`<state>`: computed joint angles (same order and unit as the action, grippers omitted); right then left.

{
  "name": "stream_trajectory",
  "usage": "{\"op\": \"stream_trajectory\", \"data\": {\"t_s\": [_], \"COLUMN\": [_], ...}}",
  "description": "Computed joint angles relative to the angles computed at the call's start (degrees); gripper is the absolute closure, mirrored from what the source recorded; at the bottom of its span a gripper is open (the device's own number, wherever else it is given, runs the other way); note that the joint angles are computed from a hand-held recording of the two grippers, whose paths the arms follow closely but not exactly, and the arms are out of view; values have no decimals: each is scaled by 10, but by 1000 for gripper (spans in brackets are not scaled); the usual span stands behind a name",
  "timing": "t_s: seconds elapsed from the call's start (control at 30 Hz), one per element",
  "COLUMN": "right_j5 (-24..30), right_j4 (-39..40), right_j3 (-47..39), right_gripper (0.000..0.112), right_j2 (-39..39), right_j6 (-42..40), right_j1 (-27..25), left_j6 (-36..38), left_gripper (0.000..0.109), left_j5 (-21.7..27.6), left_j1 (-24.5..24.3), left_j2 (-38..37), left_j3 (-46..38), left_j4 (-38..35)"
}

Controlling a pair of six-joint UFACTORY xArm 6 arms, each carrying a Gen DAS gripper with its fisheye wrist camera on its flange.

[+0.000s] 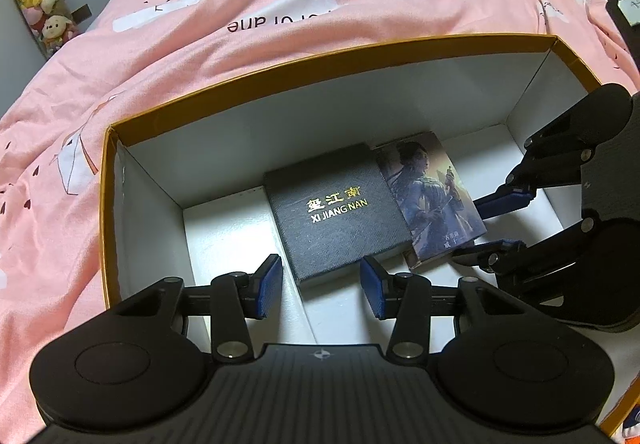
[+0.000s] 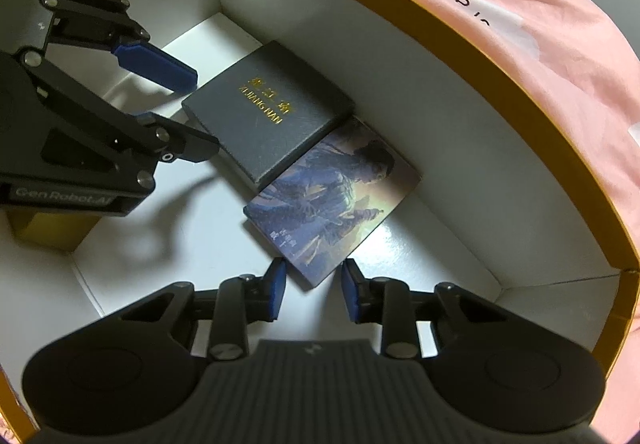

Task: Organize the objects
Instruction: 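Lift both grippers away from the orange box, then grasp the pink wallet with the right gripper while the left grasps the pink mini backpack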

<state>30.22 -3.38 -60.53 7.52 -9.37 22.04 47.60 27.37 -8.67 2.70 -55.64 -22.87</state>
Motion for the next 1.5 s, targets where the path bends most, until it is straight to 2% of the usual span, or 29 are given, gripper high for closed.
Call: {"op": "stream_trajectory", "data": {"t_s": [0.03, 0.17, 0.27, 0.37, 0.5, 0.6, 0.7, 0.83, 0.9, 1.0, 1.1, 1.23, 1.33, 1.5], "right_j5": [-2, -12, -26, -46, -88, -115, -122, -114, -120, -115, -97, -68, -55, -68], "right_j4": [0, 2, 10, 3, -51, -67, -111, -228, -288, -297, -313, -324, -337, -321], "right_j3": [3, 26, 59, 98, 154, 207, 273, 330, 349, 387, 406, 416, 411, 407], "right_gripper": [80, 68, 57, 55, 41, 41, 40, 39, 39, 39, 41, 41, 41, 41], "right_j2": [-4, -36, -83, -139, -216, -282, -363, -429, -432, -460, -470, -481, -469, -442], "right_j6": [1, 14, 31, 66, 167, 213, 297, 429, 508, 568, 621, 660, 682, 676], "right_j1": [-1, -3, -3, 5, 37, 44, 73, 110, 120, 142, 164, 190, 203, 203], "left_j6": [-1, 3, 19, 38, 72, 74, 74, 52, 28, -10, -39, -47, -57, -67], "left_gripper": [55, 55, 55, 49, 46, 46, 45, 45, 45, 45, 42, 38, 37, 37], "left_j5": [0, -1, -5, 0, 39, 69, 104, 165, 181, 206, 192, 210, 205, 209], "left_j1": [1, 2, 1, 2, 16, 31, 56, 104, 118, 136, 130, 135, 132, 130], "left_j2": [-1, -27, -74, -139, -237, -310, -362, -413, -423, -414, -400, -366, -351, -324], "left_j3": [1, 16, 44, 78, 122, 164, 200, 242, 259, 276, 299, 301, 299, 288], "left_j4": [-1, -12, -39, -79, -146, -156, -164, -145, -123, -97, -64, -58, -56, -60]}}
